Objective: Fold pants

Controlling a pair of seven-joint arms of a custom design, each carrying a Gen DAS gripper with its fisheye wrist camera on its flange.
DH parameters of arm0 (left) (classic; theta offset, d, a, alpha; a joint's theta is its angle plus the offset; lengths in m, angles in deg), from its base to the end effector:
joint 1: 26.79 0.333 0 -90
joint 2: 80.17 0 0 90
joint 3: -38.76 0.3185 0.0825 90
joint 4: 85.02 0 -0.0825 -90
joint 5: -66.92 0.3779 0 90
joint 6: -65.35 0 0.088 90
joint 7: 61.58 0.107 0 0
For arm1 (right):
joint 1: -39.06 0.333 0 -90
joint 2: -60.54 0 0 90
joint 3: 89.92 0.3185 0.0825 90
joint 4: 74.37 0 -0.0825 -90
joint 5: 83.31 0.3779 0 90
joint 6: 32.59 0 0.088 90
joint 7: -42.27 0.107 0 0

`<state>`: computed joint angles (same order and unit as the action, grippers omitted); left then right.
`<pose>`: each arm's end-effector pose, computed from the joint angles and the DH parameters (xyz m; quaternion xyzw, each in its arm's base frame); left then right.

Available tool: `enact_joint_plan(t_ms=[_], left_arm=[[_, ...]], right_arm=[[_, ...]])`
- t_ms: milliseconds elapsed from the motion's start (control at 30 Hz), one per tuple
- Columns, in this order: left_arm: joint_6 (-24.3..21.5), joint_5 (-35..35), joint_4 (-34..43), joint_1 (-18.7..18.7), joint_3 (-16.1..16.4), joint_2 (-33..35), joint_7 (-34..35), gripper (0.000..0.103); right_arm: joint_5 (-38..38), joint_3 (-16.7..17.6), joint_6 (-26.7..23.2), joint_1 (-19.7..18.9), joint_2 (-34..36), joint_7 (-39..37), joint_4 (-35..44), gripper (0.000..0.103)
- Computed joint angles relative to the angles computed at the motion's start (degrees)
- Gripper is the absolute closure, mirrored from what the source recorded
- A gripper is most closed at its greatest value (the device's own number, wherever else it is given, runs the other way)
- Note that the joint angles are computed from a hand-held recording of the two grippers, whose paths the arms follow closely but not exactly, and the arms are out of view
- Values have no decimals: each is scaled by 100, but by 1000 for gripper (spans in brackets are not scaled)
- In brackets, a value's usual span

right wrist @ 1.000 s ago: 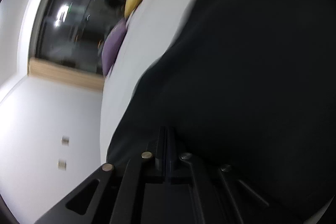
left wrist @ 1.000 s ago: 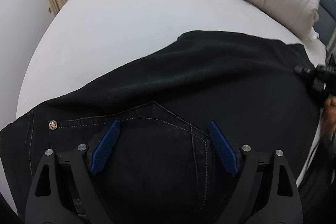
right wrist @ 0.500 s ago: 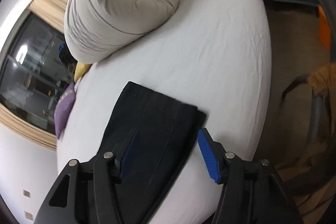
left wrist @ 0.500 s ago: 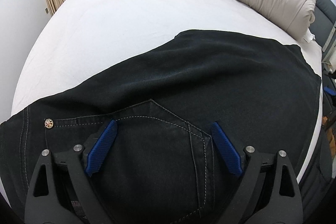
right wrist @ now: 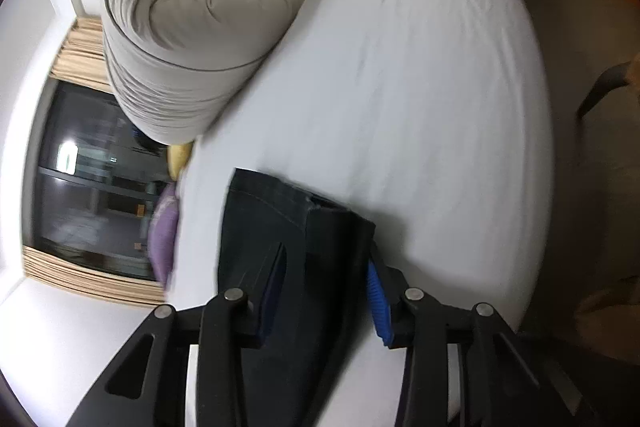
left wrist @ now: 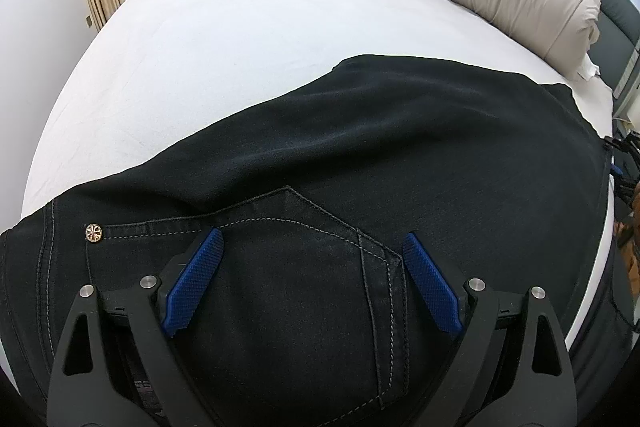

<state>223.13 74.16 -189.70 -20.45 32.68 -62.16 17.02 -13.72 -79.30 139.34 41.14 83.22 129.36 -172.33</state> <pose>0.6727 0.0049 0.4397 -0.7121 0.6331 -0.2172 0.2118 0.6809 0.0669 0.4339 -0.2798 0.8290 0.0405 0.4826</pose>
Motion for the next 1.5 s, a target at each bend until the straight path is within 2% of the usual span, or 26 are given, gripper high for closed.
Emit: enact_joint_plan(t_ms=[33, 100, 200, 267, 333, 500, 600, 667, 800, 867, 967, 1067, 1133, 1200, 1300, 1400, 1467, 1500], left_arm=[[-1, 11, 2, -3, 4, 3, -5, 11], [-21, 46, 23, -23, 17, 12, -33, 11], [-28, 40, 34, -12, 8, 18, -24, 11], [-28, 41, 34, -10, 7, 18, -25, 11], [-14, 22, 25, 2, -3, 16, -10, 11], [15, 18, 2, 4, -4, 11, -9, 11], [49, -8, -28, 22, -14, 3, 13, 11], [70, -23, -45, 29, -18, -2, 20, 11], [93, -44, -70, 31, -21, -17, 22, 11], [105, -80, -81, 50, -35, -24, 44, 11], [139, -265, -104, 134, -108, -43, 150, 11], [234, -814, -178, 361, -326, -109, 440, 11], [268, -1353, -224, 529, -489, -192, 624, 11], [247, -2500, -217, 895, -897, -271, 1141, 11], [34, -3485, -29, 1024, -1085, -263, 1672, 11], [-428, -4373, 369, 1089, -1194, -56, 1981, 11], [-826, -4737, 729, 1073, -1177, 156, 2034, 11], [-1035, -4710, 1050, 949, -1121, 329, 1873, 11]], right_arm=[[36, 32, -74, -40, 38, -78, 57, 66], [438, 232, -179, -179, 119, -596, 199, 68], [977, 304, -337, -247, 288, -1159, 442, 78], [1523, 329, -380, -306, 400, -1459, 559, 93], [2405, 381, -513, -415, 475, -2102, 670, 95], [2202, 19, -434, -45, 462, -1944, 714, 96], [374, -403, -219, 437, 492, -434, 759, 97], [-565, -651, -164, 699, 403, 150, 728, 98], [-3079, -1622, -411, 1747, 321, 1423, 995, 98], [-4384, -2070, -686, 2367, 404, 1757, 1359, 98], [-6188, -2415, -1092, 3211, 563, 1587, 1845, 98], [-7486, -2423, -1457, 3745, 827, 1152, 2178, 98], [-8220, -2401, -2075, 4005, 1255, 836, 2635, 98], [-8600, -2292, -2463, 4060, 1509, 648, 2878, 98], [-9096, -2277, -2328, 4132, 1481, 924, 2723, 97], [-9430, -2220, -2243, 4074, 1413, 1232, 2673, 97], [-9814, -2271, -2058, 4121, 1326, 1493, 2542, 97], [-9992, -2284, -2012, 4155, 1289, 1608, 2504, 96]])
